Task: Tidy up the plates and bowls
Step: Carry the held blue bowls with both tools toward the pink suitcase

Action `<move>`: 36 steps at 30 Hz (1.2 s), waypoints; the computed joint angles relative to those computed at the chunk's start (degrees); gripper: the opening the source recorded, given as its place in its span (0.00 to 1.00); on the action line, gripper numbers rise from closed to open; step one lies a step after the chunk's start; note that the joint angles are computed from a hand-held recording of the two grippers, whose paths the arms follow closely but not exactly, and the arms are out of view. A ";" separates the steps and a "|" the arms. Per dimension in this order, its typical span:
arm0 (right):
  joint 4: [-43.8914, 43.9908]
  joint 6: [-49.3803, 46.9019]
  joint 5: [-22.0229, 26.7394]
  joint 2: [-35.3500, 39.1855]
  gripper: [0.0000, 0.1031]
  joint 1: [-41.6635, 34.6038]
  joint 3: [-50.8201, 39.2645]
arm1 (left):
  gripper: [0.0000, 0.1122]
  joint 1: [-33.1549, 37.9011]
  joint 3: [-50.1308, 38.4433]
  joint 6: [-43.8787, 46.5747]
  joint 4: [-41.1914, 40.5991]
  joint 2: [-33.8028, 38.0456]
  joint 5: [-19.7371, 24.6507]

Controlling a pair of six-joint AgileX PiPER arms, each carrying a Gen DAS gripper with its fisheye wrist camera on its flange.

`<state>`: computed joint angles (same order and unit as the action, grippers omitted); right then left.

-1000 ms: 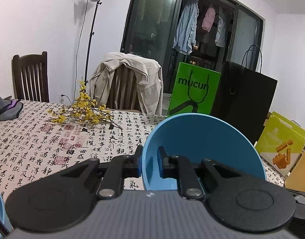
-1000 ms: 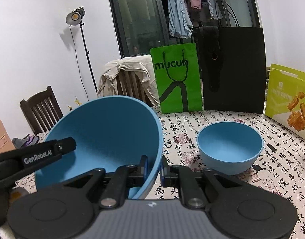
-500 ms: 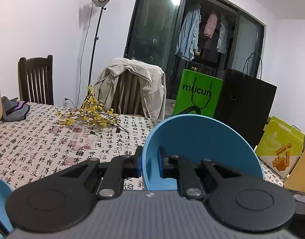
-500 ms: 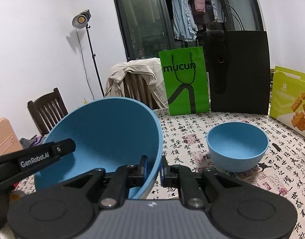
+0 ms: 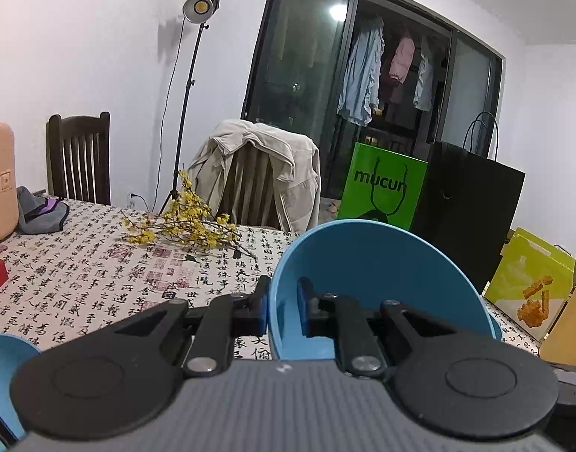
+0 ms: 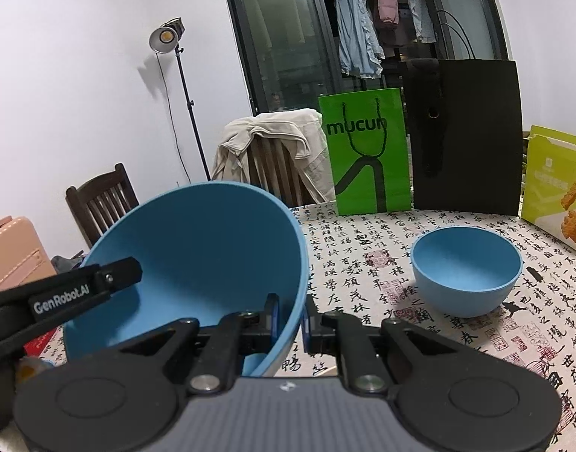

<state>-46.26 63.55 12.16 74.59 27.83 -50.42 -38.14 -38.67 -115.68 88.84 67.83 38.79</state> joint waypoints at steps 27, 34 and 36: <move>-13.70 15.39 1.76 -0.57 0.11 7.36 1.26 | 0.14 -0.11 7.19 0.38 -0.81 -9.08 2.45; -16.29 18.35 1.26 0.34 0.11 9.08 0.71 | 0.14 0.12 9.41 0.19 -0.33 -12.35 3.83; -19.32 21.33 2.09 0.44 0.11 10.23 0.65 | 0.14 0.86 9.94 0.72 -0.66 -13.37 3.30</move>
<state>-65.58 84.88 14.26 75.03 38.06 -49.78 -37.28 -28.73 -114.95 88.17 54.46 42.08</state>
